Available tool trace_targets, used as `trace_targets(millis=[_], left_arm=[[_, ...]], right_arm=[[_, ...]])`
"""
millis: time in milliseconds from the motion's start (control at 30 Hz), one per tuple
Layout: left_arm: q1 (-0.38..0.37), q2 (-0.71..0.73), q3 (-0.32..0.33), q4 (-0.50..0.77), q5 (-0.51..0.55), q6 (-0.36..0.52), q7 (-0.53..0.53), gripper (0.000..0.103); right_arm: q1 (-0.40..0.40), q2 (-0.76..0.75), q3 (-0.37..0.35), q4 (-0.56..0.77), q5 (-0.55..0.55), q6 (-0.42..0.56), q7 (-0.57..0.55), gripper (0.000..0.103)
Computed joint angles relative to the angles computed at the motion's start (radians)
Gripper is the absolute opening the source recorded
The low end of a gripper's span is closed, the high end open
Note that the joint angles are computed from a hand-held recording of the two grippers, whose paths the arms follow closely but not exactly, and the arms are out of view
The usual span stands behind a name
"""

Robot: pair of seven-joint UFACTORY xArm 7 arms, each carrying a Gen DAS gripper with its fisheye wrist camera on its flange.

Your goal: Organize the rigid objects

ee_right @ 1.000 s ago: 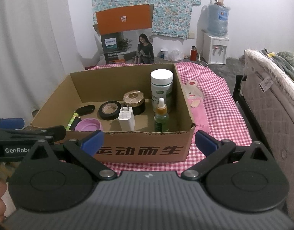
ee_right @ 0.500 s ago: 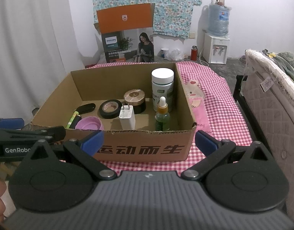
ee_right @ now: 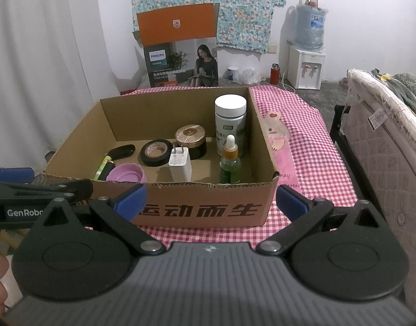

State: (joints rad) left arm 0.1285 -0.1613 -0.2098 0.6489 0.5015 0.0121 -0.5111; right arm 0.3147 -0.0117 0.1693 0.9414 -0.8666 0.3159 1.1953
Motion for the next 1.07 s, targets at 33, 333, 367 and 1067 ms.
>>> trace_targets(millis=[33, 333, 367, 1067], left_arm=[[-0.007, -0.001, 0.006, -0.001, -0.007, 0.002, 0.007, 0.102], [-0.013, -0.002, 0.009, 0.001, -0.013, 0.010, 0.008, 0.102], [-0.015, -0.003, 0.011, 0.000, -0.014, 0.010, 0.010, 0.102], [-0.028, -0.002, 0.020, 0.004, -0.018, 0.023, 0.012, 0.102]], right_arm=[[0.000, 0.000, 0.000, -0.001, 0.001, -0.001, -0.003, 0.102], [-0.001, 0.000, -0.001, -0.001, 0.001, -0.002, -0.005, 0.102], [-0.001, 0.000, -0.001, -0.001, 0.000, -0.002, -0.005, 0.102], [0.001, 0.002, -0.002, 0.002, 0.007, 0.000, -0.013, 0.102]])
